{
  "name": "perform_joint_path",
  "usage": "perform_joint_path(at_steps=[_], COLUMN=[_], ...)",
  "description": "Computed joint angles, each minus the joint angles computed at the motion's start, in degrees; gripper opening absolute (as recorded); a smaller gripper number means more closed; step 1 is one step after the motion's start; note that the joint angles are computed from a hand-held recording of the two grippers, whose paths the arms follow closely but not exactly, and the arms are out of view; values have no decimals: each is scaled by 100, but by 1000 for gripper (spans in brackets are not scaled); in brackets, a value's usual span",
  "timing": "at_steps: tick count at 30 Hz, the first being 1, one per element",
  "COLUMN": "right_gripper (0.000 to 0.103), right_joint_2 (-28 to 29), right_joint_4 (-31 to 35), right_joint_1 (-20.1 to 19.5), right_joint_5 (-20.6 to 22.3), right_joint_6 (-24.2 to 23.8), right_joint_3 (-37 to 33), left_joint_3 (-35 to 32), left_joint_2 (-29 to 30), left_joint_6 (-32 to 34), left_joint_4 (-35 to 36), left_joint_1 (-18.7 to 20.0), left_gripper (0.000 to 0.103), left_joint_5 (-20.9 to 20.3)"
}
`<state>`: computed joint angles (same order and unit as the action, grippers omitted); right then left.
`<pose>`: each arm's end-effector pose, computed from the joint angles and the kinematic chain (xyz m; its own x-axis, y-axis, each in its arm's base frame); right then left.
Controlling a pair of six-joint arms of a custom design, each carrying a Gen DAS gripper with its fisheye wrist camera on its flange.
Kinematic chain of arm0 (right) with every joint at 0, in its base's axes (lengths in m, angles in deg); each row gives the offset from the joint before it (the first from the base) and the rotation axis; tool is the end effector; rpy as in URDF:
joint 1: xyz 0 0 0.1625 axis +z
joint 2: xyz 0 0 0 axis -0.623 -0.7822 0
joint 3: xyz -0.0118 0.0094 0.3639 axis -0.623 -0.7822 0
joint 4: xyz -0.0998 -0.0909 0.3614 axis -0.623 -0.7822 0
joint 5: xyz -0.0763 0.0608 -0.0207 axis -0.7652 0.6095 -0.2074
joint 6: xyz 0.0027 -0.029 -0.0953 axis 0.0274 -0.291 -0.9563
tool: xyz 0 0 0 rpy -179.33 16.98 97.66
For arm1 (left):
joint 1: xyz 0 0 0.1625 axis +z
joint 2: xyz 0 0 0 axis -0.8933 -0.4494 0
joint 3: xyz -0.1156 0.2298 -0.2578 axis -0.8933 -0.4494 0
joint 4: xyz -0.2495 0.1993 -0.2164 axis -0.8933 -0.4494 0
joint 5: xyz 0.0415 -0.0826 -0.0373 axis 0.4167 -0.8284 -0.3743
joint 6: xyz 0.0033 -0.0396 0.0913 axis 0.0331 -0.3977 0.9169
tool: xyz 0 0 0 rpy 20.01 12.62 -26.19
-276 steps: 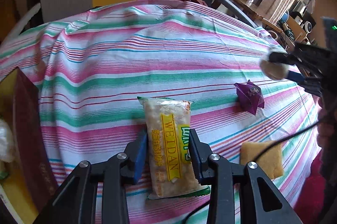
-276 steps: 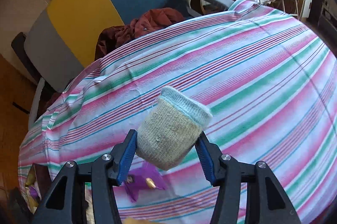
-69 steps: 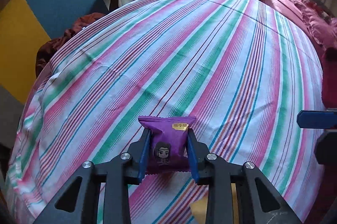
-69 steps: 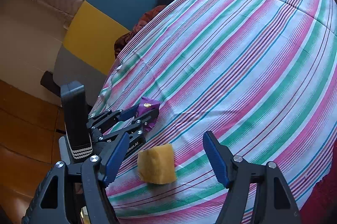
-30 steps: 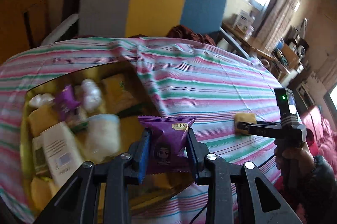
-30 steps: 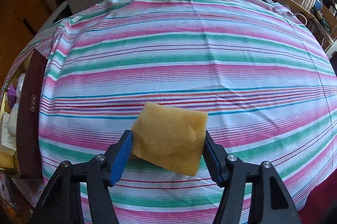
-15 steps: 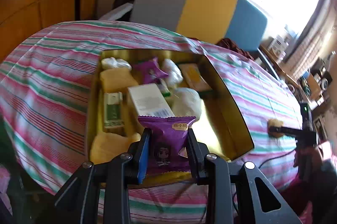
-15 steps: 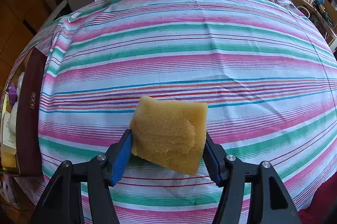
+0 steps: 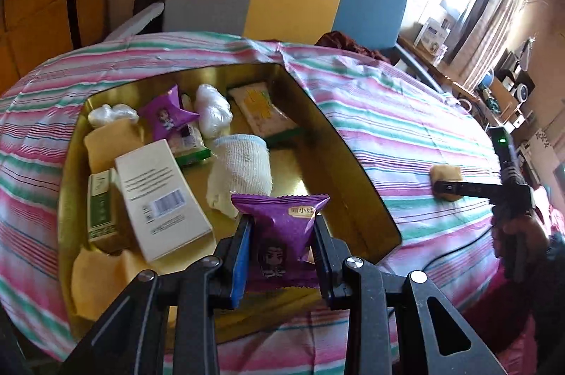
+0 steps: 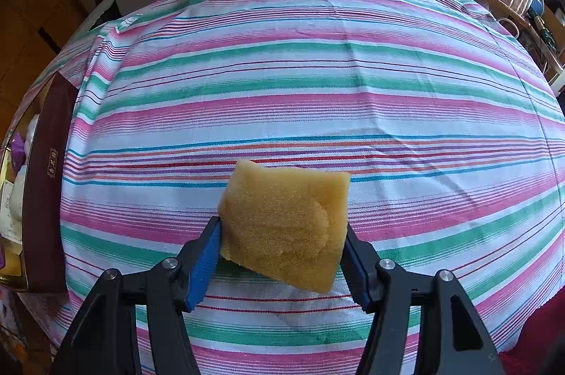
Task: Organize objects
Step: 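Grasp the yellow sponge with the right gripper while the left carries the purple packet to the tray, then lower the purple packet and yellow sponge into the tray and open both grippers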
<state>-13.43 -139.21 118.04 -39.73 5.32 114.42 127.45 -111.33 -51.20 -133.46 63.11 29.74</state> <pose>0.0111 -0.4184 0.3949 -0.7289 -0.3213 0.6046 -0.4376 0.8978 -0.0503 -0.3905 -0.1938 0.0832 -0.8367 -0.1959 -0.5115 0.2014 0.7584 -0.6198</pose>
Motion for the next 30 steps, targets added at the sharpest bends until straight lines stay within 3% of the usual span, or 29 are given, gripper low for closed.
perform_joint_path(at_steps=[10, 12, 16, 21, 26, 30], right_gripper=[63, 63, 63, 60, 59, 59], right_joint_2=[29, 42, 42, 14, -364, -826], right_joint_4=[-73, -84, -143, -353, -12, 686], right_joint_1=[38, 40, 59, 114, 265, 879], right_joint_5=[-27, -28, -40, -12, 589, 1227], right_joint_6=[-24, -27, -53, -179, -89, -313], right_joint_3=[41, 38, 72, 155, 158, 426], left_joint_3=[-15, 42, -5, -63, -143, -161], left_joint_2=[330, 294, 267, 128, -182, -484], left_joint_6=[260, 196, 3, -366, -1212, -1943], left_joint_4=[-171, -190, 82, 502, 1383, 2131], left_joint_1=[368, 347, 236, -45, -414, -642], left_gripper=[34, 35, 45, 45, 48, 48], left_joint_5=[-329, -345, -283, -266, -170, -185])
